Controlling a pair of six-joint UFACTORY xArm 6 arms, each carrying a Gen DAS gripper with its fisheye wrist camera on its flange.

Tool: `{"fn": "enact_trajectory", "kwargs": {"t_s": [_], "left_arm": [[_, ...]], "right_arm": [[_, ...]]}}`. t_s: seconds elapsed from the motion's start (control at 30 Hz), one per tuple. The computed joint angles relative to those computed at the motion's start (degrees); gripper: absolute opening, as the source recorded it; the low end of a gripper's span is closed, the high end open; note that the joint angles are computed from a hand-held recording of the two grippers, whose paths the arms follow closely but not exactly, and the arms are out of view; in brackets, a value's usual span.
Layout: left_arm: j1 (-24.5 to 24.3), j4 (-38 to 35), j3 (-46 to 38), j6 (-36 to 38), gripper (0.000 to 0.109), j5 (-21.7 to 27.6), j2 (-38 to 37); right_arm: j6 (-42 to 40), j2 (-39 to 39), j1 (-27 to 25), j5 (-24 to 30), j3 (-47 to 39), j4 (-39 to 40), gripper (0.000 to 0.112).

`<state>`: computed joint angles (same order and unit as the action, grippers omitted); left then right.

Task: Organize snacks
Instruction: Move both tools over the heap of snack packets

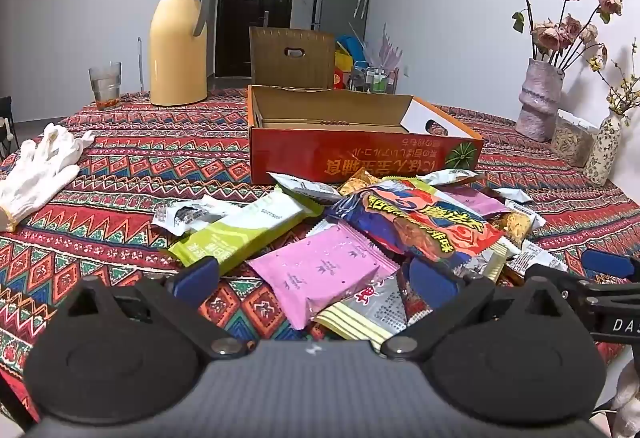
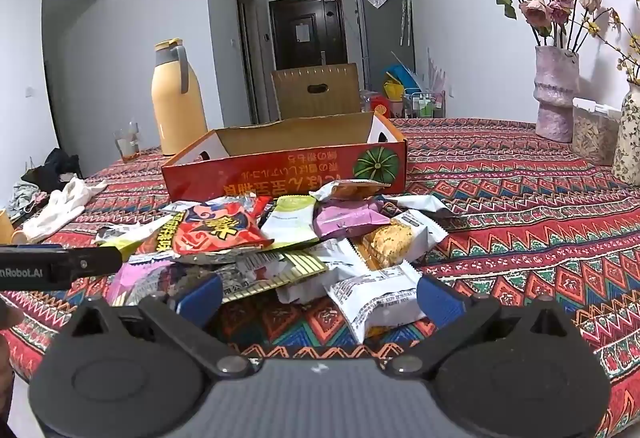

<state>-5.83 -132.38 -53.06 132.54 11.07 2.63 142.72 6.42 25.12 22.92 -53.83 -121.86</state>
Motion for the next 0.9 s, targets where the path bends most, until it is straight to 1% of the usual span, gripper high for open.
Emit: {"fn": "enact_trajectory", "kwargs": {"t_s": [0.9], "left_arm": [[0.04, 1.12, 0.21, -1.5, 0.103, 0.51, -0.02]], "right_arm": [[0.58, 0.28, 0.03, 0.32, -0.16, -0.63, 0.103]]}}
